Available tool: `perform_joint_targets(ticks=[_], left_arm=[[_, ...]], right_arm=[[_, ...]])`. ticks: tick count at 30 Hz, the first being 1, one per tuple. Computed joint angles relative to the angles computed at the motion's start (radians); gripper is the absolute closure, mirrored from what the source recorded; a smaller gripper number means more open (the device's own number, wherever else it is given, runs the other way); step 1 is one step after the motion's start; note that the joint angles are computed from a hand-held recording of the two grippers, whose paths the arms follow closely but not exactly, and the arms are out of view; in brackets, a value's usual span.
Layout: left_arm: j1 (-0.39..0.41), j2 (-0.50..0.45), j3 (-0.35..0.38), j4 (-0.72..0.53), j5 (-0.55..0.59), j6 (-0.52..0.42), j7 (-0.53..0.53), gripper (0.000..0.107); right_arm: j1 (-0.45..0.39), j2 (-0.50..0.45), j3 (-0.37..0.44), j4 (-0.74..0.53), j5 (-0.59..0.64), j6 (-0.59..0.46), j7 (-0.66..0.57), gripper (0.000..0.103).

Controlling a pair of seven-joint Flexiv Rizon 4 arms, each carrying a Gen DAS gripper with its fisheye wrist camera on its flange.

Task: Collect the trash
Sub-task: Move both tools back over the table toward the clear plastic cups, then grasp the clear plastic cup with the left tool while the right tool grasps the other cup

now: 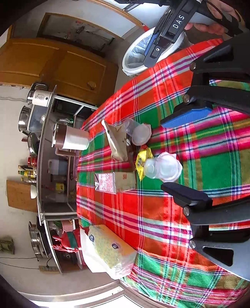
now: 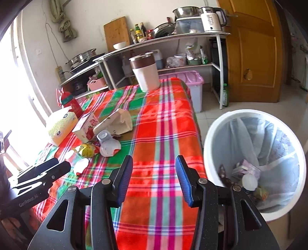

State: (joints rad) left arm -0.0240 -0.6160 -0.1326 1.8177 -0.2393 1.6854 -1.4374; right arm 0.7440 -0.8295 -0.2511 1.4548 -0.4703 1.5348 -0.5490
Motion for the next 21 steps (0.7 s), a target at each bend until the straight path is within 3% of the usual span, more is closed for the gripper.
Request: perform_joint_targets(ticks=[6, 14, 21], left_arm=[[0.039, -0.02, -0.016, -0.001, -0.005, -0.003, 0.0, 0.045], [0.044, -0.068, -0.014, -0.066, -0.02, -0.067, 0.014, 0.045], [0.076, -0.102, -0.065, -0.099, -0.029, -0.073, 0.051, 0.046]], right_arm=[[-0.063, -0.052, 0.122, -0.11, 0.001, -0.071, -0.07, 0.055], [-0.088, -0.099, 0.187, -0.207, 0.016, -0.148, -0.131, 0.055], [-0.094, -0.134, 0.215, -0.285, 0.03, -0.21, -0.173, 0.055]])
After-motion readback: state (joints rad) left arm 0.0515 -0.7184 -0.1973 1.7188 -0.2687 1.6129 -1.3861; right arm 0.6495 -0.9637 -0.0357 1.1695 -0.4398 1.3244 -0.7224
